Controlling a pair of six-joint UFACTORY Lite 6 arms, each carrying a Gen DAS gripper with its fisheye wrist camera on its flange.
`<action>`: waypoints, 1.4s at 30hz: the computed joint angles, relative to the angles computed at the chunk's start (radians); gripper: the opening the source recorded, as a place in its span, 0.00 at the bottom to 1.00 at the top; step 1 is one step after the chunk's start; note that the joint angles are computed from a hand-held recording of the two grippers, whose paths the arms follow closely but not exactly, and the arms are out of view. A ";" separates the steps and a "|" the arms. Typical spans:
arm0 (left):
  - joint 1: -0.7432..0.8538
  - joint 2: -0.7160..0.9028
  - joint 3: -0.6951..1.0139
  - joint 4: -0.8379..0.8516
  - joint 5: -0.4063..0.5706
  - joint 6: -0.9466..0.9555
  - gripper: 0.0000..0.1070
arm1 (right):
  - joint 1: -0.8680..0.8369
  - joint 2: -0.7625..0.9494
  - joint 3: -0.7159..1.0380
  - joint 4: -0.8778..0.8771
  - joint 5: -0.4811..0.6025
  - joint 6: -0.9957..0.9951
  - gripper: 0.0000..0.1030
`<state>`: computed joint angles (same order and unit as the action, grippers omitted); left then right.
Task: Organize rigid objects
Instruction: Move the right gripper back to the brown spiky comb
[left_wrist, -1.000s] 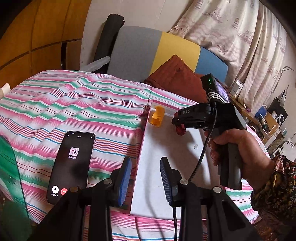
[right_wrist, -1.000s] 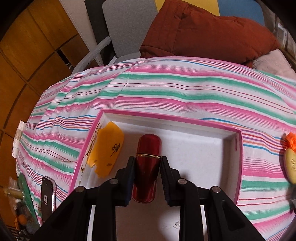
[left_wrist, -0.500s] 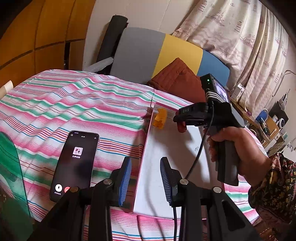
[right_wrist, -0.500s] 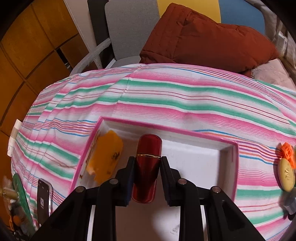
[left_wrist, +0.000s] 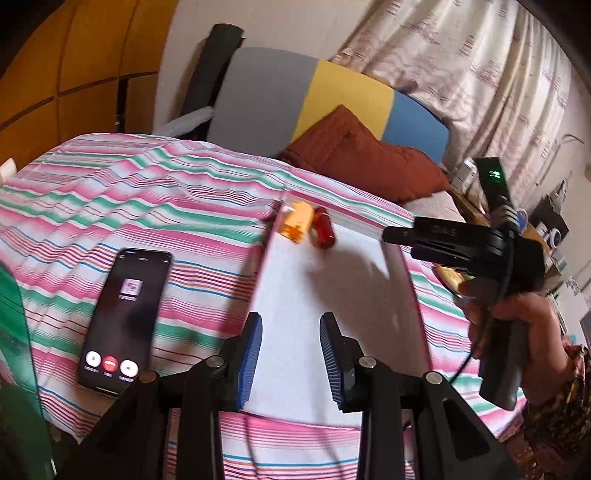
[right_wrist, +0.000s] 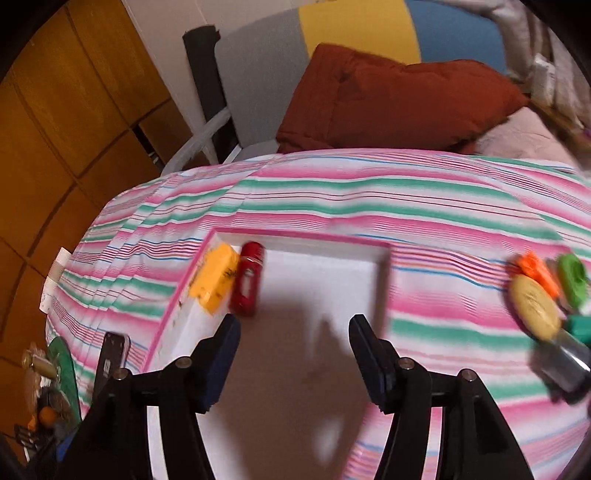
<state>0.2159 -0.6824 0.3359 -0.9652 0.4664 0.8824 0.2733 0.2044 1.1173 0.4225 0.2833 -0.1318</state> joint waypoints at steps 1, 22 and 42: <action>-0.030 -0.013 -0.006 0.003 0.004 -0.018 0.30 | -0.024 -0.057 -0.059 0.029 -0.002 -0.036 0.60; -0.686 -0.091 -0.005 0.927 -0.152 -1.168 0.30 | -0.640 -0.549 -0.535 0.182 0.170 -0.523 0.61; -1.001 0.044 0.063 1.518 -0.140 -1.849 0.30 | -1.060 -0.092 -0.219 -0.181 0.199 -0.270 0.47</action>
<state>-0.7847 -0.6383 0.3992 0.5528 0.3264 -0.9667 -0.7867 0.1121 0.8984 0.2417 0.4820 -0.4018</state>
